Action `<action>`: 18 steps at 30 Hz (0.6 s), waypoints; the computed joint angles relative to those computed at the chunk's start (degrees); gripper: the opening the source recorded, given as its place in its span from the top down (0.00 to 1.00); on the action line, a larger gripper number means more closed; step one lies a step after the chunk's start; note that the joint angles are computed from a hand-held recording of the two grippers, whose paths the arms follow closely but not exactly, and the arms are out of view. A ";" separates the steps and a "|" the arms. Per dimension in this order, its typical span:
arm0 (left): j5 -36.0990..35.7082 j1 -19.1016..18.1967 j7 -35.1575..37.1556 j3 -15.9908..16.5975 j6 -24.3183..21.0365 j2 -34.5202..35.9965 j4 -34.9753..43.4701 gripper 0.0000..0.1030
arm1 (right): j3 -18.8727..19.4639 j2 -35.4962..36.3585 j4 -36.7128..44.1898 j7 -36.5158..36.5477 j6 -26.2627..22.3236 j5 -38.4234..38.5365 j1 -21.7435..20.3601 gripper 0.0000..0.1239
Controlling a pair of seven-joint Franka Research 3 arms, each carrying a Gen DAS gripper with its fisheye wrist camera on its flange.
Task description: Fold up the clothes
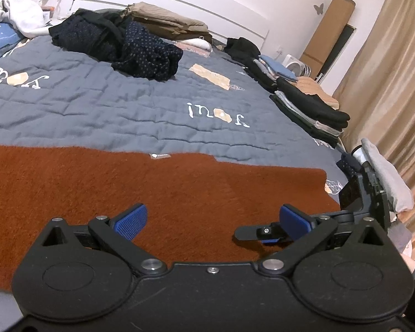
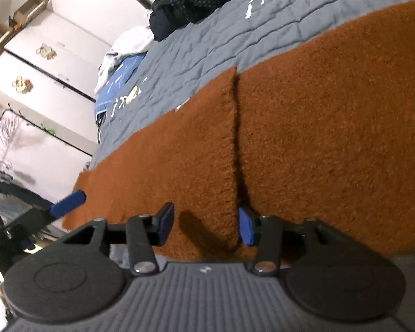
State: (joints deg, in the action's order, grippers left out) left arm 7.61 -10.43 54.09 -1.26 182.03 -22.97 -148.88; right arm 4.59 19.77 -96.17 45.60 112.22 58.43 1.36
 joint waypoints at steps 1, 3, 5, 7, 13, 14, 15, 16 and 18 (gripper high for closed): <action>0.09 0.33 -0.16 -0.29 0.10 -0.07 -0.04 0.00 | 0.06 0.04 0.11 0.28 -0.47 0.52 -0.22 0.76; 0.16 0.50 -0.40 -0.42 0.20 -0.08 -0.04 0.00 | 0.21 0.24 0.49 0.65 -1.84 1.82 -0.75 0.93; 0.18 0.37 -0.45 -0.26 0.19 -0.04 0.02 0.00 | 0.27 0.05 0.49 1.15 -2.05 3.24 -1.03 0.93; 0.25 0.39 -0.47 -0.22 0.18 -0.05 0.05 0.00 | 0.04 -0.40 0.54 2.01 -1.12 3.83 -1.02 0.93; 0.34 0.27 -0.70 0.05 0.24 0.03 -0.12 0.00 | -1.20 -1.07 2.22 4.07 0.18 3.98 -2.45 0.94; 0.23 -0.20 -0.50 0.49 0.26 0.08 -0.12 0.00 | -1.49 -1.56 1.86 4.12 1.18 3.94 -2.69 0.94; 0.11 -0.62 -0.29 0.86 0.27 0.13 -0.13 0.00 | -1.81 -1.99 1.53 4.44 2.40 4.01 -2.93 0.94; 0.13 -0.71 -0.15 0.83 0.24 0.16 -0.10 0.00 | -2.10 -2.18 1.41 4.96 3.47 4.21 -3.21 0.94; 0.14 -0.91 0.13 0.78 0.17 0.22 -0.04 0.00 | -2.72 -2.55 1.25 6.06 5.60 4.14 -3.80 0.94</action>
State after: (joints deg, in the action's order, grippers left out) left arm 7.75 -11.34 54.23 -0.48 182.20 -22.76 -148.91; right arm 1.87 17.21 -94.93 51.65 117.82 62.57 -2.44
